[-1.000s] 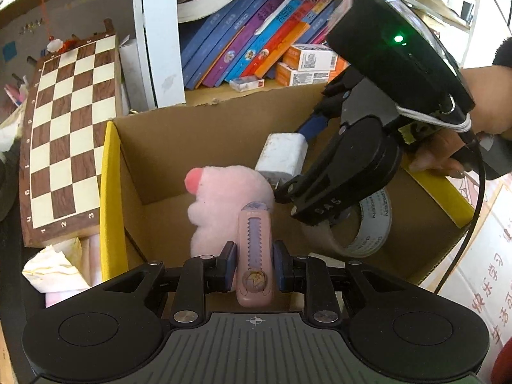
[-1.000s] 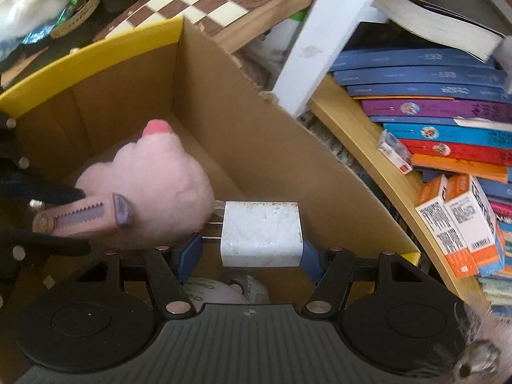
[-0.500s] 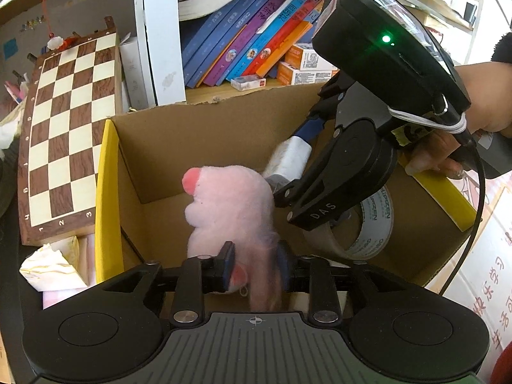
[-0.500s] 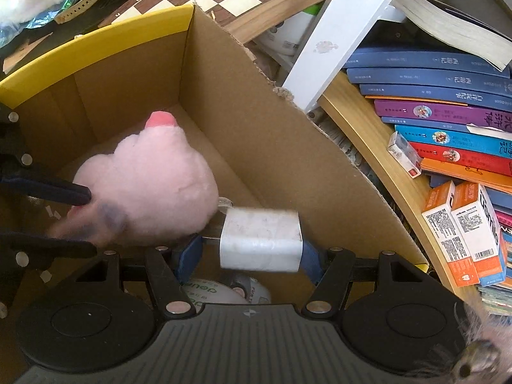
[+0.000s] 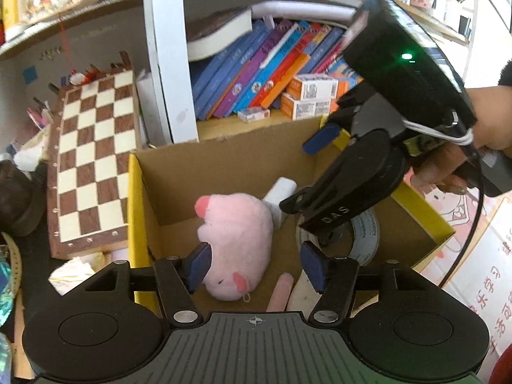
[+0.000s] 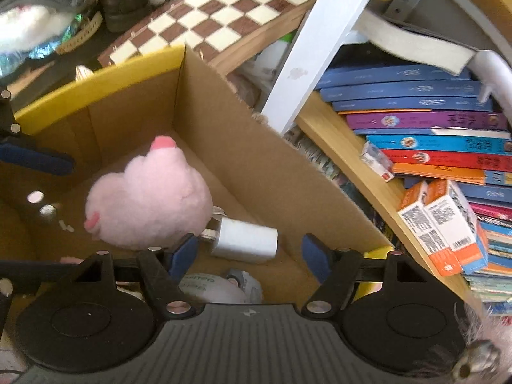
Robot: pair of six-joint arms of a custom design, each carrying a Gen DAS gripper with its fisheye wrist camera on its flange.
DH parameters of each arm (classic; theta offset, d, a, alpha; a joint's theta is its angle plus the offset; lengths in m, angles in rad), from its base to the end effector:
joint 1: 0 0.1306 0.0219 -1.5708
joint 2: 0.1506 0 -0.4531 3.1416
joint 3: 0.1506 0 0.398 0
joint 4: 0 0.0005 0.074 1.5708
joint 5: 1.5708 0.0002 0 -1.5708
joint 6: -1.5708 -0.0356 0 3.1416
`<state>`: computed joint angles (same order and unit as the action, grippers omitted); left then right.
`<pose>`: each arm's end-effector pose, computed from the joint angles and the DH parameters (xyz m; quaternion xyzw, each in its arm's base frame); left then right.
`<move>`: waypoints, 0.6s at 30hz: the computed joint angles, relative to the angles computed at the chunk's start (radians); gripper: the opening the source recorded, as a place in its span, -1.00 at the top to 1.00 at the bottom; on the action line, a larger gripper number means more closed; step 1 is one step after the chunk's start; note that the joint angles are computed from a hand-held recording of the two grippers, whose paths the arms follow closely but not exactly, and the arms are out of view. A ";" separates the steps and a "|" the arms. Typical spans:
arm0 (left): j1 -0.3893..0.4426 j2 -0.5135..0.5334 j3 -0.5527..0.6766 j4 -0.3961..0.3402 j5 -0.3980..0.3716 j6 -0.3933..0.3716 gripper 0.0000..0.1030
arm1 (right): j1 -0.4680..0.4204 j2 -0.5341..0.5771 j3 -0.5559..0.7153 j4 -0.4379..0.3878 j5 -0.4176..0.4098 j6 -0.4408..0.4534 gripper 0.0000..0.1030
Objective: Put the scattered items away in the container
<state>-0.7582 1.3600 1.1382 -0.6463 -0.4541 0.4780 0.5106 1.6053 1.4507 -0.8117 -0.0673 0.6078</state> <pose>0.3380 -0.2993 0.4143 0.0510 0.9167 -0.0221 0.3958 0.4882 0.2756 0.4244 -0.5147 0.8035 0.0176 0.2987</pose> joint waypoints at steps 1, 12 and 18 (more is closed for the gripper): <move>-0.007 -0.006 0.000 -0.002 -0.012 0.005 -0.22 | -0.002 -0.013 -0.007 0.006 -0.002 -0.007 -0.39; -0.116 -0.078 -0.001 -0.042 -0.169 0.098 -0.37 | -0.044 -0.267 -0.183 0.119 -0.076 -0.173 -0.47; -0.180 -0.088 0.001 -0.083 -0.206 0.182 -0.39 | -0.084 -0.415 -0.306 0.126 -0.082 -0.286 -0.47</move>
<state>-0.9380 1.2723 1.1395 -0.7297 -0.6604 0.6596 0.4265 1.1900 1.1452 -0.6862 -0.1490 0.3219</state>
